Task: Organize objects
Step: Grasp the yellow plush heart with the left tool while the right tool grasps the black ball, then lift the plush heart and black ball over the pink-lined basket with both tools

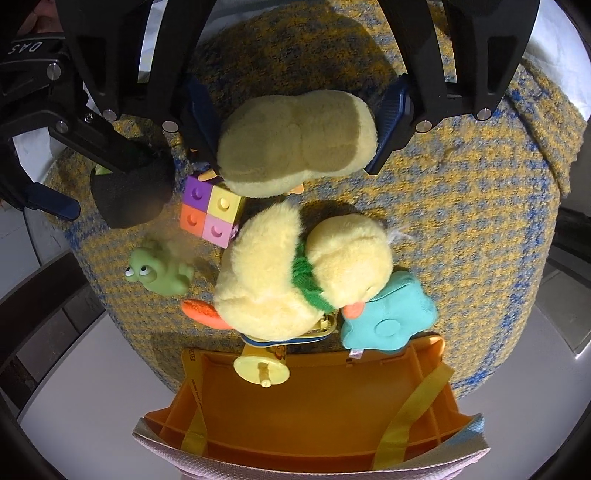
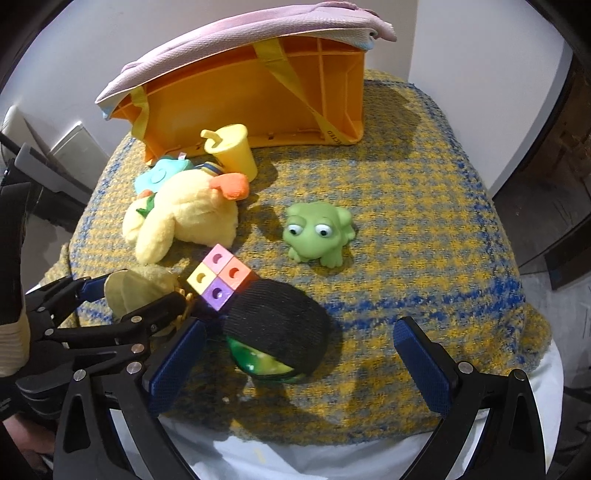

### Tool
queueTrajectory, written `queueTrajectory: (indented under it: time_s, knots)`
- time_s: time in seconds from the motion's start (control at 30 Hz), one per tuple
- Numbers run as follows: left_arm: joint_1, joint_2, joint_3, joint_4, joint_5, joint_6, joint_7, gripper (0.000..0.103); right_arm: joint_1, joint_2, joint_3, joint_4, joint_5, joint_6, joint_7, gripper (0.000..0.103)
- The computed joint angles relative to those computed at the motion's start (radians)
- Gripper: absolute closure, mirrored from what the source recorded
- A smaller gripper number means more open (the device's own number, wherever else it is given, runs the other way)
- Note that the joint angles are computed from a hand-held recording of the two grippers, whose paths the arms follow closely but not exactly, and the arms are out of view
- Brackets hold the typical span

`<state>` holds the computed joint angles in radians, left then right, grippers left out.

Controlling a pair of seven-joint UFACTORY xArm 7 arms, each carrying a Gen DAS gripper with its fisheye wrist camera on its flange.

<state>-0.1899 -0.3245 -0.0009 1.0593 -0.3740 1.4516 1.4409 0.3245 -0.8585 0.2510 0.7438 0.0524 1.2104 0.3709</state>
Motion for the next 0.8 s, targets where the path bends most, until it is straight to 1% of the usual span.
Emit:
queueTrajectory:
  time_s: [0.13,0.23,0.33,0.37,0.4,0.43,0.5,0.53,0.63,0.8]
  knots:
    - [0.013,0.028,0.008,0.04,0.003,0.011,-0.012,0.031,0.011,0.006,0.003,-0.004,0.011,-0.013,-0.001,0.001]
    - [0.023,0.029,0.009,0.043,0.001,-0.023,-0.014,0.031,0.015,0.022,0.01,-0.004,0.011,-0.015,0.005,0.001]
    - [0.03,0.03,0.007,0.039,0.006,-0.048,-0.025,0.031,0.025,0.04,0.013,-0.006,0.018,-0.017,0.007,0.006]
    - [0.031,0.034,0.007,0.041,0.011,-0.054,-0.028,0.031,0.028,0.046,0.016,-0.006,0.018,-0.017,0.009,0.01]
    - [0.032,0.033,0.006,0.037,0.013,-0.06,-0.031,0.031,0.032,0.053,0.017,-0.006,0.02,-0.017,0.01,0.018]
    - [0.033,0.036,0.004,0.036,0.017,-0.066,-0.036,0.031,0.033,0.063,0.019,-0.004,0.018,-0.013,0.012,0.021]
    - [0.034,0.043,0.005,0.041,0.022,-0.069,-0.04,0.031,0.029,0.071,0.026,-0.001,0.004,-0.008,0.022,0.036]
    - [0.034,0.044,0.004,0.041,0.022,-0.07,-0.043,0.031,0.028,0.071,0.028,0.0,-0.003,-0.007,0.026,0.04]
    - [0.034,0.045,0.003,0.049,0.017,-0.071,-0.049,0.031,0.033,0.064,0.019,-0.001,-0.002,-0.007,0.028,0.04]
    - [0.039,0.047,0.016,0.083,0.007,-0.046,-0.045,0.031,0.033,0.045,0.03,0.012,-0.018,-0.002,0.039,0.041]
